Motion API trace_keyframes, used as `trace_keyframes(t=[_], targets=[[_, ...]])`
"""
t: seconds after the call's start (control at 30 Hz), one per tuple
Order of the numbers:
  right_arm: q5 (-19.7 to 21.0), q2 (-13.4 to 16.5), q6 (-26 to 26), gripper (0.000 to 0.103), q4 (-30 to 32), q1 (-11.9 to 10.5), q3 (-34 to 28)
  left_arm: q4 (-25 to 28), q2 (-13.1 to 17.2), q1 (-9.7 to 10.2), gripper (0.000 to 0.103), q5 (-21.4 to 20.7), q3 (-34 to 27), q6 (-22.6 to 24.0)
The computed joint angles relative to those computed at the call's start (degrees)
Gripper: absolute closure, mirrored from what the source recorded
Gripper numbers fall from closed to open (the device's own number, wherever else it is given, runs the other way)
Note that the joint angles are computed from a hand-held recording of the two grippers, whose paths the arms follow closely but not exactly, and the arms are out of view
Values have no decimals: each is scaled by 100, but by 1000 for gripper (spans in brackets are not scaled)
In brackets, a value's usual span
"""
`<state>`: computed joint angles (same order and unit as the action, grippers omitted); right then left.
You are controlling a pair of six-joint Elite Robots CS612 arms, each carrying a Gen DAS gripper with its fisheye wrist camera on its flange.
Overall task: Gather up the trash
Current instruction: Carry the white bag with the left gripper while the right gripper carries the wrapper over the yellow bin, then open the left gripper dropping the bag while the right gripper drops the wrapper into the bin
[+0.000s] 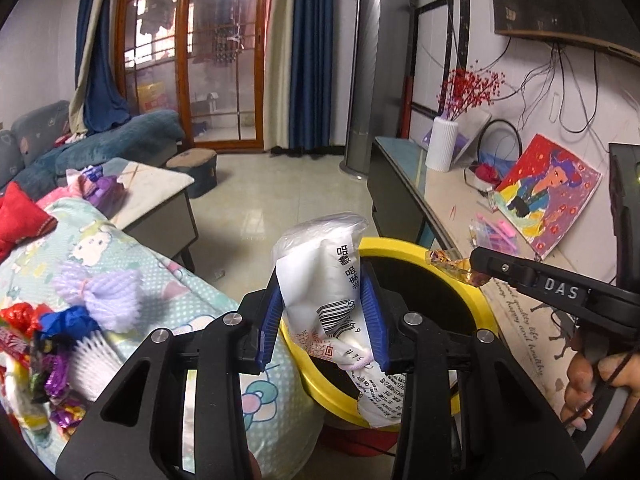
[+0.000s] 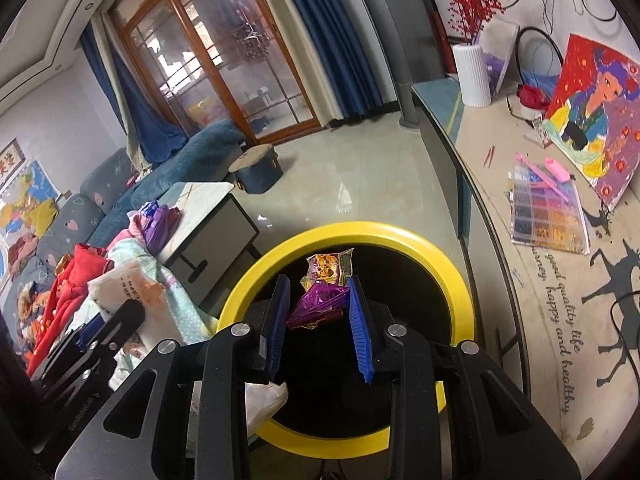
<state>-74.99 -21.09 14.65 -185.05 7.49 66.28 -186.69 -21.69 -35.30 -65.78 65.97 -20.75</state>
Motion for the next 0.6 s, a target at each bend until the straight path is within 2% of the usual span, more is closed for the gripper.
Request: trace_keyframes(t=[0.37,0.5,0.6], targets=[[87,86,99,73,356,-31,-120,359,120,74,69,-355,-239,-250],[110,100,197,67,426,-44,-134,312,114,90,58,-384,-217,-325],[54,95,275,58,376,-50,-116,192,84,97,37,-364,-151,-416]])
